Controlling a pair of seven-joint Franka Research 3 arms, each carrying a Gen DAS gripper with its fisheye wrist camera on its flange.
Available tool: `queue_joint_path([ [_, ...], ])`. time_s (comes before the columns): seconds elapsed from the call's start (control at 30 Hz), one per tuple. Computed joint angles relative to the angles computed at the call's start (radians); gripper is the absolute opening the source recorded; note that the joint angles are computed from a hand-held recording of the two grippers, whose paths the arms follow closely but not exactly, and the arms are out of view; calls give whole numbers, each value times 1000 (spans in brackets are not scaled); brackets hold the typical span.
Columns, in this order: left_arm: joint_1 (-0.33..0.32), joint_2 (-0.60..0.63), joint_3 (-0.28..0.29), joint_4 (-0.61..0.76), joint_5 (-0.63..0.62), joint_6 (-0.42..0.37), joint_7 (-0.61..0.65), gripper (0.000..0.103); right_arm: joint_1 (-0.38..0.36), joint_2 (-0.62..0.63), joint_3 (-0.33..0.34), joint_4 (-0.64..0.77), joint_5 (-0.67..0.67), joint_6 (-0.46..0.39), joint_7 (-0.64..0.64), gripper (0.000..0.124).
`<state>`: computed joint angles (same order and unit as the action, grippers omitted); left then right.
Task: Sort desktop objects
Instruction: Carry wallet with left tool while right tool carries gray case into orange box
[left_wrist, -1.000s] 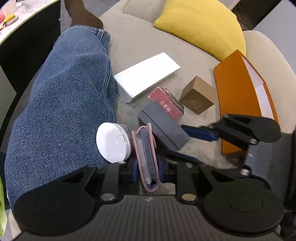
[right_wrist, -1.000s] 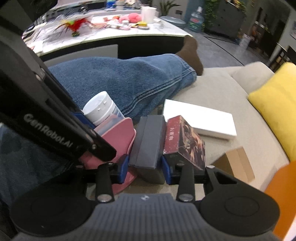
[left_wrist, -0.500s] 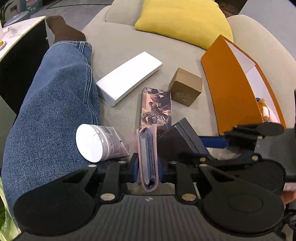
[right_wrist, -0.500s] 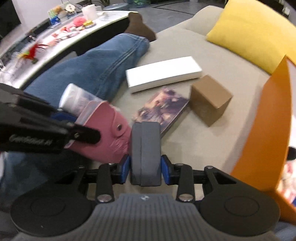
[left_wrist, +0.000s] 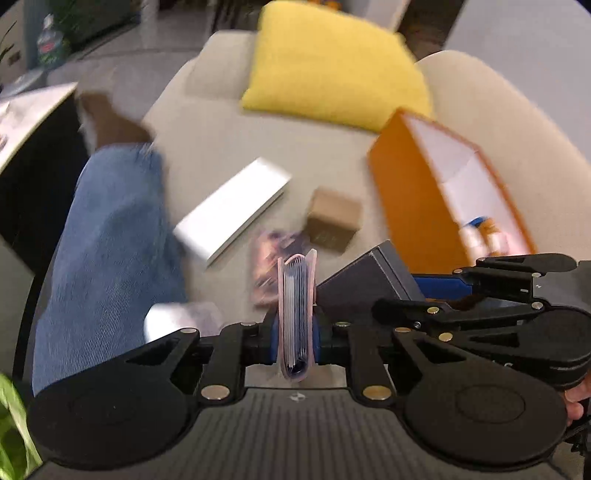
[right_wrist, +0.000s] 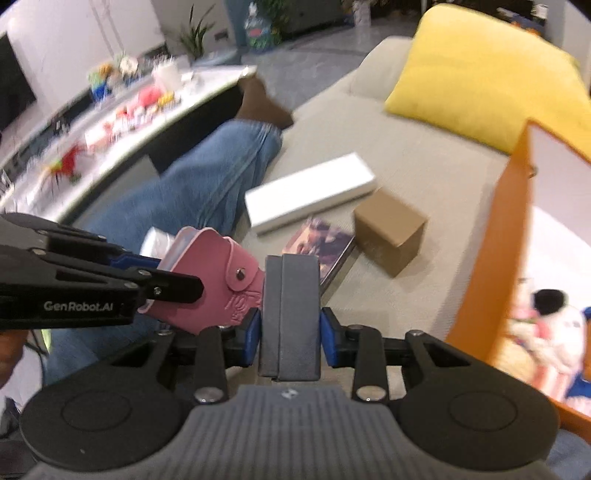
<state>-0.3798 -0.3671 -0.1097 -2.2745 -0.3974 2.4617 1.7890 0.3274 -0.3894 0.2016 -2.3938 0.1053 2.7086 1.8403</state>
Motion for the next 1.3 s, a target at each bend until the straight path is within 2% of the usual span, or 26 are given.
queue_joint_path([
  [0.1,-35,22,9,64,-56,5,61,19,-31,-86,-5,-37,-2,31,36,36],
  [0.2,-66,73,8,158,-133,7,135,19,-106,-176,19,-65,-42,51,89,36],
  [0.37,-68,218,-54,365,-185,-15,200,19,-255,-282,56,-91,-108,82,173,36],
  [0.47,-50,335,-119,502,-123,-35,156,19,-332,-295,60,-101,-129,97,216,36],
  [0.63,-53,576,-201,751,79,-103,-25,19,-404,-229,36,-97,-134,119,261,36],
  [0.8,-130,790,-202,975,366,-182,-195,18,-401,-100,-11,-72,-107,161,274,36],
  [0.93,-188,886,-176,1093,523,-267,-274,18,-357,5,-74,-48,-65,181,239,35],
  [1.1,-233,995,-160,1244,591,-382,-315,19,-269,69,-162,-45,54,196,155,35],
  [1.23,-247,1002,-152,1263,611,-414,-346,19,-210,100,-215,-39,180,201,74,36],
  [1.3,-247,1003,-153,1273,610,-429,-354,19,-206,111,-219,-37,217,205,52,36],
])
